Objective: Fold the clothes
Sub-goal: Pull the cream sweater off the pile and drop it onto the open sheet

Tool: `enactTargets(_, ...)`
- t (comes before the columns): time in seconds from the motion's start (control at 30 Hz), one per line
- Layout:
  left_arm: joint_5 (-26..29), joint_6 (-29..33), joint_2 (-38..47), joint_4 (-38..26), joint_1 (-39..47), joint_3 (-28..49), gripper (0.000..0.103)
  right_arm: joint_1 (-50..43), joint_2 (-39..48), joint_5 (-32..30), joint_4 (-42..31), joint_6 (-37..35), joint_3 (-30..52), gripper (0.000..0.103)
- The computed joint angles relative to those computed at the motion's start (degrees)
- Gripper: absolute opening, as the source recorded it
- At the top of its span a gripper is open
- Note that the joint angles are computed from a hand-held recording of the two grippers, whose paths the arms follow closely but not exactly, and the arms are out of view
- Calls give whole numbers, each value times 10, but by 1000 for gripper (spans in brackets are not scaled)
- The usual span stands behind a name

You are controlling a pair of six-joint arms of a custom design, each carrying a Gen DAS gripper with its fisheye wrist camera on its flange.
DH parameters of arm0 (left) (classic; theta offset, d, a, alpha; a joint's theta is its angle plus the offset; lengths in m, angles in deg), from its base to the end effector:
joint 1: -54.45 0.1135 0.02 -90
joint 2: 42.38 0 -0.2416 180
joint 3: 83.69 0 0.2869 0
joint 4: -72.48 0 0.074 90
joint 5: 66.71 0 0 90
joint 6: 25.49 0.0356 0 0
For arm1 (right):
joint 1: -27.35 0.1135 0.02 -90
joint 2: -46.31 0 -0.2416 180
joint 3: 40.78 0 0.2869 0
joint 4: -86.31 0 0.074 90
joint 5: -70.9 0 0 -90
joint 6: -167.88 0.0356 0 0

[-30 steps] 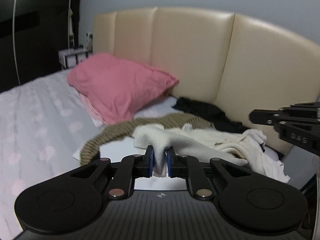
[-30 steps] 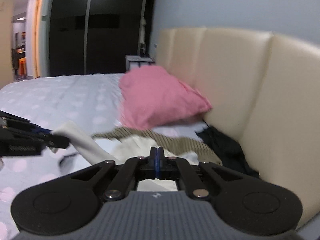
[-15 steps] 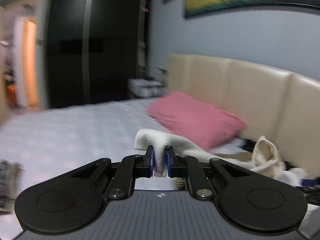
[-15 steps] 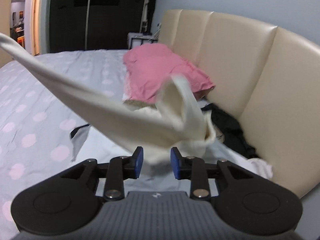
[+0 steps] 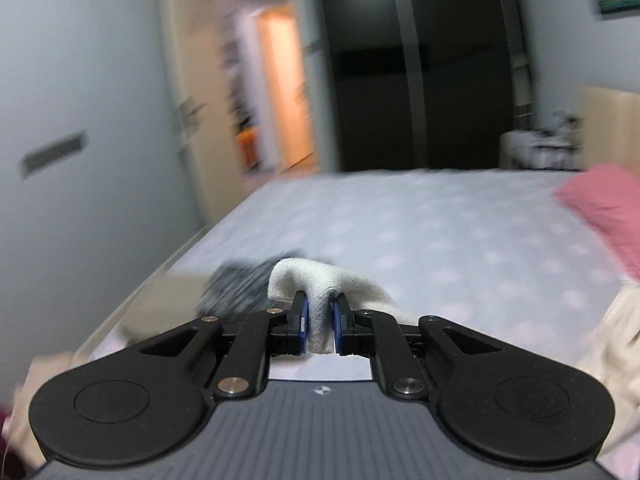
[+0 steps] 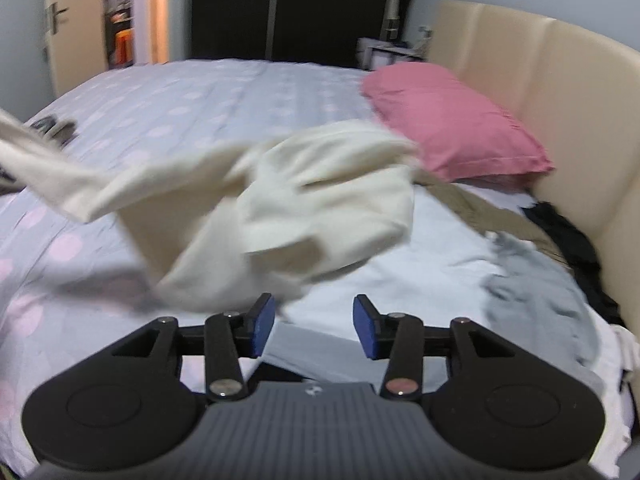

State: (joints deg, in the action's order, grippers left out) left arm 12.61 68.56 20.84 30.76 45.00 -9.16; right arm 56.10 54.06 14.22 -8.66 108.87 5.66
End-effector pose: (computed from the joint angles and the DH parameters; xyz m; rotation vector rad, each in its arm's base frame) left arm 0.2837 -0.0405 0.3303 0.1347 2.0901 0.1389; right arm 0.0639 0.0127 0.2391 0.2583 2.3393 -0.2545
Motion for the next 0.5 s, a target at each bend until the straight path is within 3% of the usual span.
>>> enactTargets(0.17,17,31,55,3,60,-29,14,44,99,-22,106,2,-31,52)
enactTargets(0.27,36,59,65,26,60,-68,18,32,170,-63,192,-36,-41,53)
enactTargets(0.33,52,81,65,41,55,-96,24,37,236,-79,261,-55,-43,56)
enactTargets(0.4,64,92,79,60,28,-113,39,49,293,-92,314,-68,-42,59)
enactTargets(0.5,90,110,109,90,-11,-134,47,49,377,-127,402,-107,-38,61)
